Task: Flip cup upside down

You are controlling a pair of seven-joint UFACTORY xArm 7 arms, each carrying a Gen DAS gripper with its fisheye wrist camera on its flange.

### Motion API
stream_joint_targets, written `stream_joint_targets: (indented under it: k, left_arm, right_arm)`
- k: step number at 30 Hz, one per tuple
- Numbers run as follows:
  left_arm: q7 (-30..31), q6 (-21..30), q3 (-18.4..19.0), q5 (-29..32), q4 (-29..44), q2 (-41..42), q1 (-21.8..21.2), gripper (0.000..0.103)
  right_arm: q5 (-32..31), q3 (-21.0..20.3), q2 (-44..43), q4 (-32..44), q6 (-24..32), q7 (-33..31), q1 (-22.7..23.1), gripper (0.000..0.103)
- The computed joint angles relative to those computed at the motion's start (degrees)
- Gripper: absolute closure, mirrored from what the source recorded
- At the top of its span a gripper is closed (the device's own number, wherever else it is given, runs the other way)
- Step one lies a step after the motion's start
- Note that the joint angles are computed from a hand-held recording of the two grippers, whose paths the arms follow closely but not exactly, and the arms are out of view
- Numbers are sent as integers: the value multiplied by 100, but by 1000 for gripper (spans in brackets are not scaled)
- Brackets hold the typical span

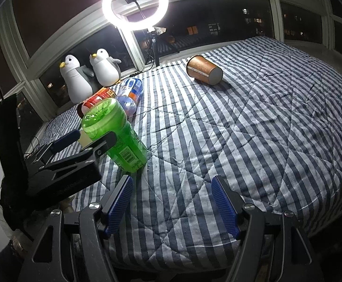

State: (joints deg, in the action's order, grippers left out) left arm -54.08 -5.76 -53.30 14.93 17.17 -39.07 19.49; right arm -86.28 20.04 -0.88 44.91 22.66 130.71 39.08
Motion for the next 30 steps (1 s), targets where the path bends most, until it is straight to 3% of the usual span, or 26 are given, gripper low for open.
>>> stream_joint_targets:
  k: [9, 15, 17, 24, 30]
  left_arm:
    - [56, 897, 1512, -21, -548, -820, -1635, 5]
    - [20, 2023, 2335, 60, -893, -1871, -2622, 5]
    - [10, 2462, 2529, 75, -1002, -2290, -2907, 5]
    - [50, 3810, 2899, 86, -1275, -3585, -3688, 3]
    - [-20, 4834, 2882, 11, -1408, -4428, -4253, 2]
  right_arm:
    - [168, 162, -109, 91, 537, -238, 146, 37]
    - [125, 252, 27, 364, 893, -440, 329, 31]
    - [98, 283, 93, 480, 1057, -508, 424, 24]
    - [-22, 295, 320, 829, 1473, -669, 732, 18]
    - [-109, 289, 473, 1028, 1795, -744, 974, 15]
